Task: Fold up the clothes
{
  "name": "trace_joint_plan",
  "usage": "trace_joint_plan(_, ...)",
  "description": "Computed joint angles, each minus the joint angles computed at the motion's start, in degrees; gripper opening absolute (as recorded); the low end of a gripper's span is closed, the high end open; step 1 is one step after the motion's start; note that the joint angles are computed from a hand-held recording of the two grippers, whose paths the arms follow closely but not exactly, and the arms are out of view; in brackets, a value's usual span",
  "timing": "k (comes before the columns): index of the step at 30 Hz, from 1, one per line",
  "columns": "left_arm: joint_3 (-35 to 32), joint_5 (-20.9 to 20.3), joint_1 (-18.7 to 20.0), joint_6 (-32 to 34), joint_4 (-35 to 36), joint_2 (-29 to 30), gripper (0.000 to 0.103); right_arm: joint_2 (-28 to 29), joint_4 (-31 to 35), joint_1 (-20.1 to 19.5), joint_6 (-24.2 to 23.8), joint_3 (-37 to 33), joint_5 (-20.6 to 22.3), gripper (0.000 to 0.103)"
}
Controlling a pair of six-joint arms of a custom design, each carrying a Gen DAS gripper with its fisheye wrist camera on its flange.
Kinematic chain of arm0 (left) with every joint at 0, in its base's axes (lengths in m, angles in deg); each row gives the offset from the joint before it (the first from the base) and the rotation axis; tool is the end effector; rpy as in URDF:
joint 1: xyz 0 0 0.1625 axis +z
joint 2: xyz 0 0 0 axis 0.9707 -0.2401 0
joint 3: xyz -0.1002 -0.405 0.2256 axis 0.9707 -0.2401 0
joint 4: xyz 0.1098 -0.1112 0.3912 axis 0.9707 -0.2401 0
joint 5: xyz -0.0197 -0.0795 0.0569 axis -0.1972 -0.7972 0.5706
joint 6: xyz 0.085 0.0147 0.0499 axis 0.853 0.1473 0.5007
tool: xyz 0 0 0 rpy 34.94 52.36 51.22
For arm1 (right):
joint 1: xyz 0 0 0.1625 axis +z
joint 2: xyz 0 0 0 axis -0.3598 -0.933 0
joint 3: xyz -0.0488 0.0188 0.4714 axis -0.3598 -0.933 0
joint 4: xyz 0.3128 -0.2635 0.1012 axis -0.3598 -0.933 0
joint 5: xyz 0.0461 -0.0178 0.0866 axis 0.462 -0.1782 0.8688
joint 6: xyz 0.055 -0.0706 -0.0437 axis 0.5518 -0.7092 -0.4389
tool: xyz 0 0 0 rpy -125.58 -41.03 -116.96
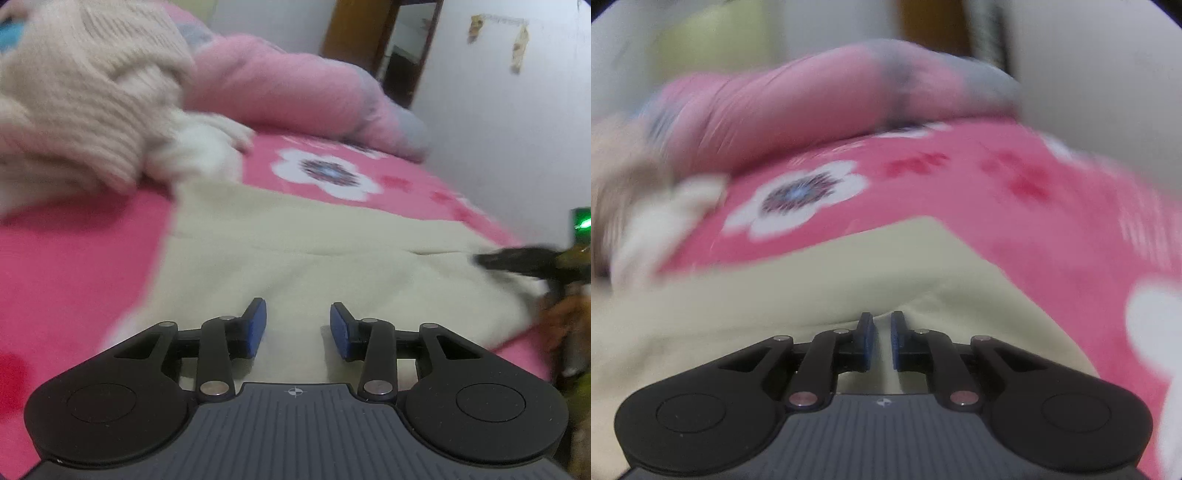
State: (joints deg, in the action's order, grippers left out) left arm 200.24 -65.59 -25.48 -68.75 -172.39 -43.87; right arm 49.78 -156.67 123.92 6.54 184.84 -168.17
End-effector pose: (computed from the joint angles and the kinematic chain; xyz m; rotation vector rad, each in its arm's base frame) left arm -0.0357 -0.3922 0.2709 0.0720 2.1389 -1.3629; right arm 0.2532 -0.6329 0.0480 0.7362 -2.5337 0.9575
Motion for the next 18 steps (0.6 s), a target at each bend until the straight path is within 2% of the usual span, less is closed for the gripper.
trace_joint_plan(1,0.26,1.09,0.05,0.41,-0.29,-0.37,0.042,-0.54,-1.56,0.61,2.71,0.75,-1.02,0.010)
trace_joint_plan(2,0.41,2.73,0.12,0.54,-0.31,-0.53,0.044,-0.88,-4.28,1.08,3.01,1.72,-2.21,0.011)
trace_joint_plan(3,0.51,3.99,0.34,0.66,-0.36,-0.73,0.045,-1.17,-6.16,1.60,0.92,3.24,-1.00,0.011)
trace_joint_plan(5,0.59,3.80,1.69,0.56,-0.58,-1.73,0.046,-2.10,-9.36,2.05,-4.55,6.28,3.69,0.011)
trace_joint_plan(7,0.86,0.85,3.13,-0.97,-1.07,-3.35,0.046,-2.53,-6.91,3.35,-7.84,8.09,9.78,0.011)
trace_joint_plan(9,0.86,0.36,3.37,-1.01,-1.52,-3.51,0.046,-1.72,-3.68,4.99,-12.11,8.67,14.18,0.011)
trace_joint_plan(12,0.81,1.19,2.88,0.93,-2.82,-2.55,0.046,1.96,1.41,7.94,-17.00,7.22,12.65,0.011)
trace_joint_plan(15,0.96,-0.21,3.52,1.74,-3.34,-3.11,0.046,6.73,2.64,8.65,-16.54,3.69,6.71,0.009)
trace_joint_plan(18,1.80,-1.16,3.51,2.93,-5.07,-3.81,0.046,3.47,5.77,9.59,-9.02,4.37,7.06,0.011)
